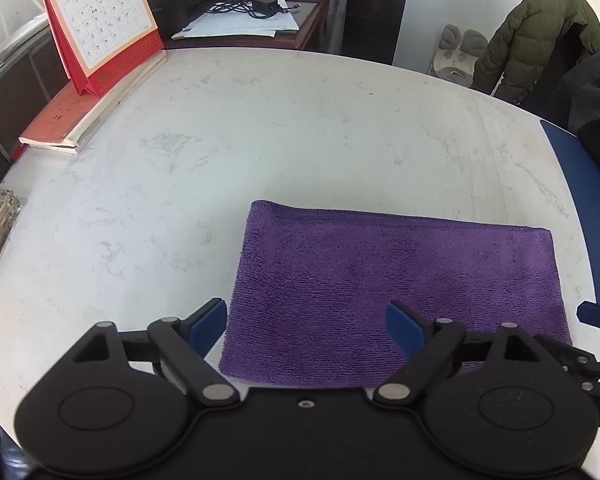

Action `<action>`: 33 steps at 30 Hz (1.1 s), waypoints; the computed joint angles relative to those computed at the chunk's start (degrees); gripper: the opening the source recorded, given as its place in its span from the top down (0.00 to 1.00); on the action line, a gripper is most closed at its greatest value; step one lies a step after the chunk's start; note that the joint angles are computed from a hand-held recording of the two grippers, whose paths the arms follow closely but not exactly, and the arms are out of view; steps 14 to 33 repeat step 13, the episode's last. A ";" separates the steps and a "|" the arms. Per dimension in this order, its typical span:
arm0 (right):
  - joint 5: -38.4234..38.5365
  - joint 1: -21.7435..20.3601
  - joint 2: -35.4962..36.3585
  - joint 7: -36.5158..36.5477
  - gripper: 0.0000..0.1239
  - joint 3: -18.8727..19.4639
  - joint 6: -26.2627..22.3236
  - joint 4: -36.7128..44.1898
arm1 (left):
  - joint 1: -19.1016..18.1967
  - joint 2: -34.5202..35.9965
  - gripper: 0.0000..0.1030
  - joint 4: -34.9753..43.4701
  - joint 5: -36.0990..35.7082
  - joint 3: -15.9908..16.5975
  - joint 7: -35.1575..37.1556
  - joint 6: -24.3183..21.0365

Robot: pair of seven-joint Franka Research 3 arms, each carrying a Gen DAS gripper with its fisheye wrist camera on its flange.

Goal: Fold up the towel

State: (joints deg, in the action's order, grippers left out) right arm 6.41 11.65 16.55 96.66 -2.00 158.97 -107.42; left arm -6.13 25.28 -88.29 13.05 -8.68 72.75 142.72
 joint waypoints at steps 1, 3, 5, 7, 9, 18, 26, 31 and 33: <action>-0.11 0.09 -0.06 0.18 0.36 -0.09 0.00 -0.09 | 0.06 -0.17 0.17 -0.32 -0.02 -0.06 0.09 0.38; -0.41 0.30 -0.19 0.66 0.36 -0.25 0.07 -0.30 | 0.34 -0.49 0.17 -0.95 -0.45 -0.41 0.77 1.09; -0.66 0.39 -0.34 0.96 0.36 -0.34 0.13 -0.55 | 0.34 -0.63 0.18 -1.22 -0.56 -0.49 1.21 1.38; -0.69 0.32 -0.50 0.94 0.36 -0.28 0.21 -0.79 | -0.13 -0.45 0.17 -0.86 0.14 -0.10 0.84 0.95; -0.88 0.36 -0.67 1.18 0.36 -0.36 0.27 -1.02 | -0.65 -0.25 0.17 -0.45 1.10 0.39 0.04 0.40; -1.17 0.40 -0.92 1.68 0.35 -0.44 0.53 -1.42 | -1.25 0.12 0.13 0.40 2.59 0.98 -1.44 -1.09; -1.17 0.40 -0.92 1.68 0.35 -0.44 0.53 -1.42 | -1.25 0.12 0.13 0.40 2.59 0.98 -1.44 -1.09; -1.17 0.40 -0.92 1.68 0.35 -0.44 0.53 -1.42 | -1.25 0.12 0.13 0.40 2.59 0.98 -1.44 -1.09; -1.17 0.40 -0.92 1.68 0.35 -0.44 0.53 -1.42 | -1.25 0.12 0.13 0.40 2.59 0.98 -1.44 -1.09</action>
